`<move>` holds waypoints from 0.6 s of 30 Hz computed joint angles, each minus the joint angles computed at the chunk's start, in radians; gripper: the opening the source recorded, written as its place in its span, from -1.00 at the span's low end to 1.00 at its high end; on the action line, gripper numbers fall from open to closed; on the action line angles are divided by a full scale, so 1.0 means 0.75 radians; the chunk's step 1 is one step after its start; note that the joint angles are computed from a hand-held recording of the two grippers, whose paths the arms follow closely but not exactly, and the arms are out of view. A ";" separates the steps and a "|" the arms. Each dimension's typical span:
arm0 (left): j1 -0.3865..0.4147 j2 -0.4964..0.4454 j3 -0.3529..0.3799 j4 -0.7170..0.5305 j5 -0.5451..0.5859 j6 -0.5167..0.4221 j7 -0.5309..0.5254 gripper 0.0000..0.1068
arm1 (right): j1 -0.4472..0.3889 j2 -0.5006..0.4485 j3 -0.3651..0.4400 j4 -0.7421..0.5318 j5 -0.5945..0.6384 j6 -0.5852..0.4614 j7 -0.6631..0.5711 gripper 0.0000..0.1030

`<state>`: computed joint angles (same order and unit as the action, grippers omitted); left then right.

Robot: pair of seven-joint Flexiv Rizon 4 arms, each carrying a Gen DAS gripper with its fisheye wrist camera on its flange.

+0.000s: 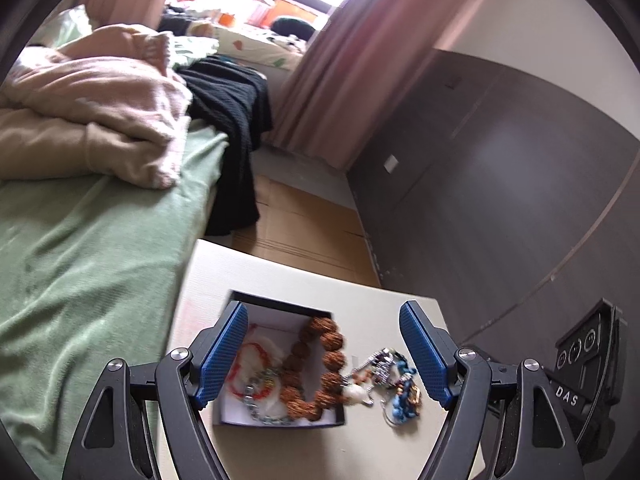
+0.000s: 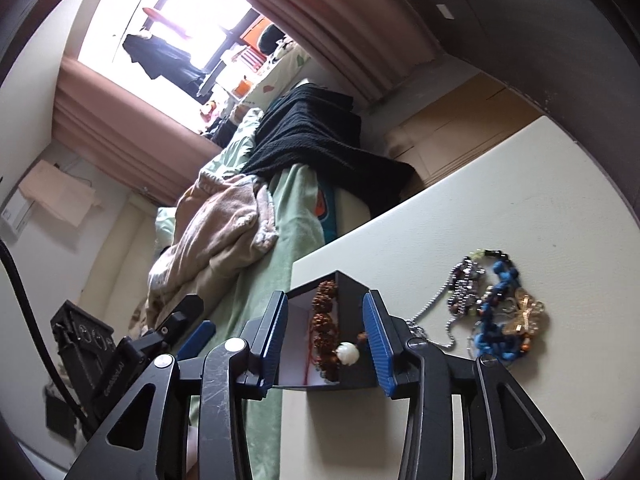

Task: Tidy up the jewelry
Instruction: 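Lower the brown bead bracelet into the black box and open the right tool, then grasp the blue knotted bracelet from the pile with the left tool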

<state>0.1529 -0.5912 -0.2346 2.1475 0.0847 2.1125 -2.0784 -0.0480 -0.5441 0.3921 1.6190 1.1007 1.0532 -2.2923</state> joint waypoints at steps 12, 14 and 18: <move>-0.157 -0.052 -0.007 -0.117 -0.038 -0.117 0.185 0.48 | 0.023 0.019 -0.109 0.083 -0.288 0.109 0.320 -0.22; -0.179 -0.067 -0.014 -0.139 -0.052 -0.139 0.215 0.47 | 0.007 0.012 -0.116 0.088 -0.337 0.105 0.383 -0.22; -0.234 -0.108 -0.017 -0.205 -0.100 -0.216 0.287 0.37 | -0.026 0.001 -0.120 0.101 -0.414 0.109 0.468 -0.22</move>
<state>-0.0226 -0.6724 -0.2472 1.9938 0.0094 1.9502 -1.8628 -0.0678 -0.5435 0.3023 1.6948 0.7899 1.1347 -1.9413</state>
